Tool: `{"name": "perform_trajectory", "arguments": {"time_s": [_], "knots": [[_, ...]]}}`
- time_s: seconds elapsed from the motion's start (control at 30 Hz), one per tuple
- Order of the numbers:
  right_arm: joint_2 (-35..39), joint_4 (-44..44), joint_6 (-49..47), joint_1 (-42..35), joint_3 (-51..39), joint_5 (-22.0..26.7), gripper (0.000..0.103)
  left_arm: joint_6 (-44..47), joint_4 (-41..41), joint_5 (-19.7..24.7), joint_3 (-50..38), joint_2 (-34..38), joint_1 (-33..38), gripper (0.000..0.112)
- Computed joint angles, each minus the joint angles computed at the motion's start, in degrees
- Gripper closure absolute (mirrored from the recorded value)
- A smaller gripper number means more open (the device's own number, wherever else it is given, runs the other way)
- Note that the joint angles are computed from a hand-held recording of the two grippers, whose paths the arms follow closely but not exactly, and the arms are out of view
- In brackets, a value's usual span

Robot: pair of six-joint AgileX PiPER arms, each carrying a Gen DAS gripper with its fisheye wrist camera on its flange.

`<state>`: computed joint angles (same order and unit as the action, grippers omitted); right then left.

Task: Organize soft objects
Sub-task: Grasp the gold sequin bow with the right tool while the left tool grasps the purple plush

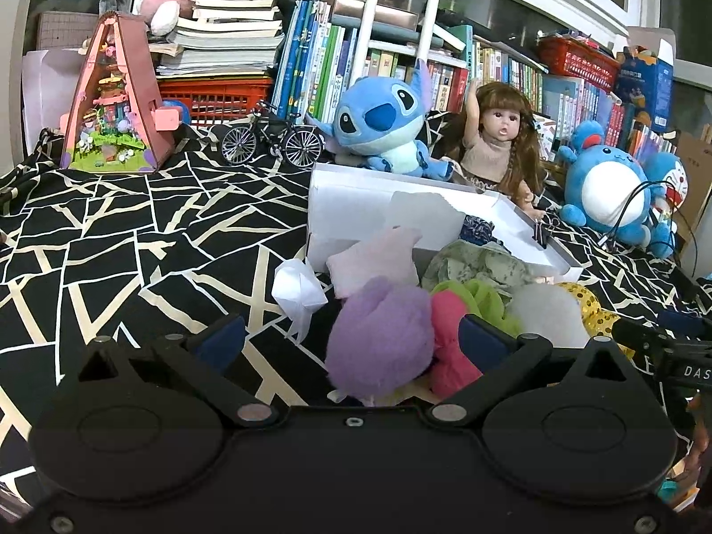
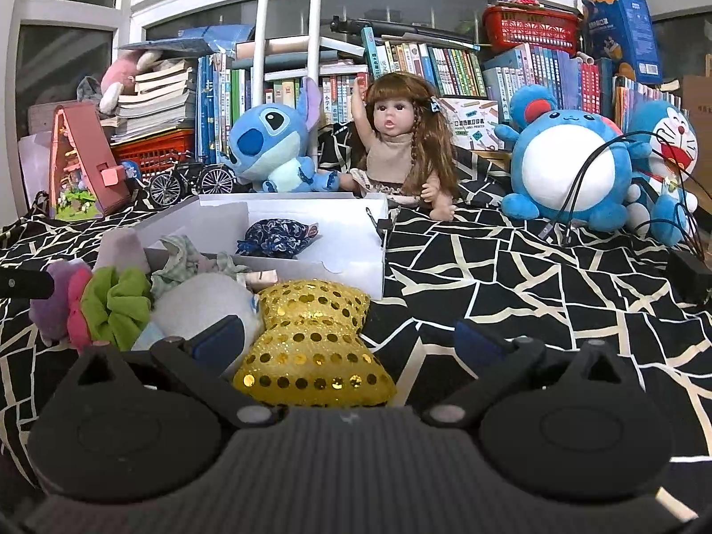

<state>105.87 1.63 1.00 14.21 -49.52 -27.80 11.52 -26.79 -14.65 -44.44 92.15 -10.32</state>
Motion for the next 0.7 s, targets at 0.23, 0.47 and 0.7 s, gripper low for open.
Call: {"name": "perform_trajectory", "arguments": {"time_s": [0.23,0.47,0.7], "knots": [[0.69,-3.0,3.3,-0.35,-1.24,1.9,0.0,3.8,-3.97,-0.2,-0.36,0.87,-0.43,0.01],[2.4,8.57,-7.7,1.96,-3.2,2.82,0.0,8.87,-8.43,-1.55,-0.71,1.95,-1.67,0.011],[3.63,9.84,-10.0,2.66,-4.76,3.98,0.0,2.42,-2.13,-0.11,-1.47,3.25,-1.18,0.014]]}}
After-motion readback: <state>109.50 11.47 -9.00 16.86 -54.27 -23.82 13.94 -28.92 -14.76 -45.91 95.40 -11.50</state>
